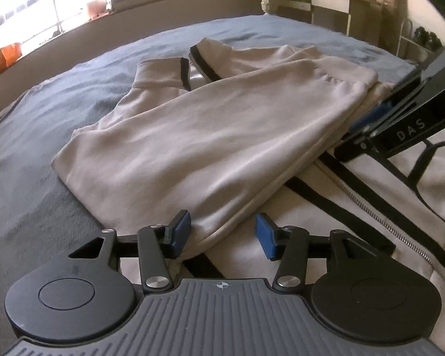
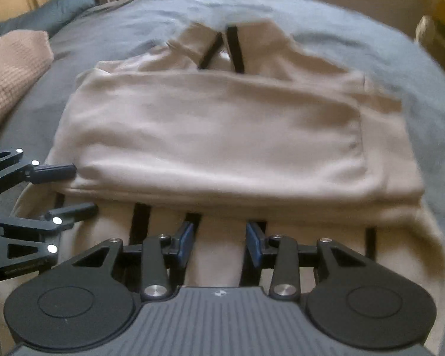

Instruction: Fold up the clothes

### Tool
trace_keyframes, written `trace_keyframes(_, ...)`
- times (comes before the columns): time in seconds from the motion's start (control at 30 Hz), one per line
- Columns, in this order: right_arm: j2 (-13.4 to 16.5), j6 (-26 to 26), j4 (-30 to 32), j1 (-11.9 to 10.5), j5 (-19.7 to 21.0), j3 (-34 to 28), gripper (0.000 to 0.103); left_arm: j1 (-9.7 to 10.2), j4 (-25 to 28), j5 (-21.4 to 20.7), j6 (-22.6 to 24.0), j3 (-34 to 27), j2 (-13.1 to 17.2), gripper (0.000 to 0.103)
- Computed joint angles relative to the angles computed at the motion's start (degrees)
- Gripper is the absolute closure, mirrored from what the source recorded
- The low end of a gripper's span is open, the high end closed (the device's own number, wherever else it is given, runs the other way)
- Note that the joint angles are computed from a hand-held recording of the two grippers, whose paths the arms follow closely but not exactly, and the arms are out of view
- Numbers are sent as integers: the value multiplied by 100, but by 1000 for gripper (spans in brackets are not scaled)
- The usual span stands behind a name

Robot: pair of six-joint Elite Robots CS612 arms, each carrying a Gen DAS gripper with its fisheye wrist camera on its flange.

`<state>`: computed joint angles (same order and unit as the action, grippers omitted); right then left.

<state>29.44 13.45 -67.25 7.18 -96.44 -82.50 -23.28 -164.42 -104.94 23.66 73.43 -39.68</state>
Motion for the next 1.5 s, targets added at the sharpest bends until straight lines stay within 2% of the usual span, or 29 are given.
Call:
trace_keyframes(0.07,-69,-227,-254,63,-166,131,62,-1,31,1,-62,4,-10,54)
trace_keyframes(0.13,-149,-528,-577,110,-166,332,62,1,35,13,-76,37,-34,54)
trace_keyframes(0.3,-259,-1175,-1132,183,147,869,62,15,93,42,-90,95,-96,54)
trace_keyframes(0.37,-273,-1327,-999,196,238,977,62,33,109,28,-105,127,-127,54)
trace_keyframes(0.43,-190,-1325,-888,215,123,887,61,56,106,21,-136,161,-157,54)
trace_keyframes(0.53,-89,-994,-636,172,197,545,61,93,81,-57,-183,167,-171,54)
trace_keyframes(0.6,-54,-863,-326,156,68,302,62,114,75,-100,-209,148,-165,54)
trace_keyframes(0.67,-36,-695,78,177,-306,61,61,124,101,-134,-270,101,-143,54)
trace_keyframes(0.8,22,59,622,167,-673,-528,61,143,148,-206,-372,33,-117,54)
trace_keyframes(1.0,197,1272,334,125,-503,-1171,61,143,175,-268,-434,14,-129,54)
trace_keyframes(1.1,239,1486,191,99,-512,-1039,61,120,50,-241,-412,30,-135,53)
trace_keyframes(1.23,255,1444,-166,26,-343,-743,61,64,-147,-15,-393,25,-113,53)
trace_keyframes(1.4,132,1212,-681,-72,-352,-116,61,-33,2,467,-361,-146,-5,53)
trace_keyframes(1.5,80,1266,-775,-120,-332,159,61,-66,139,635,-357,-172,20,52)
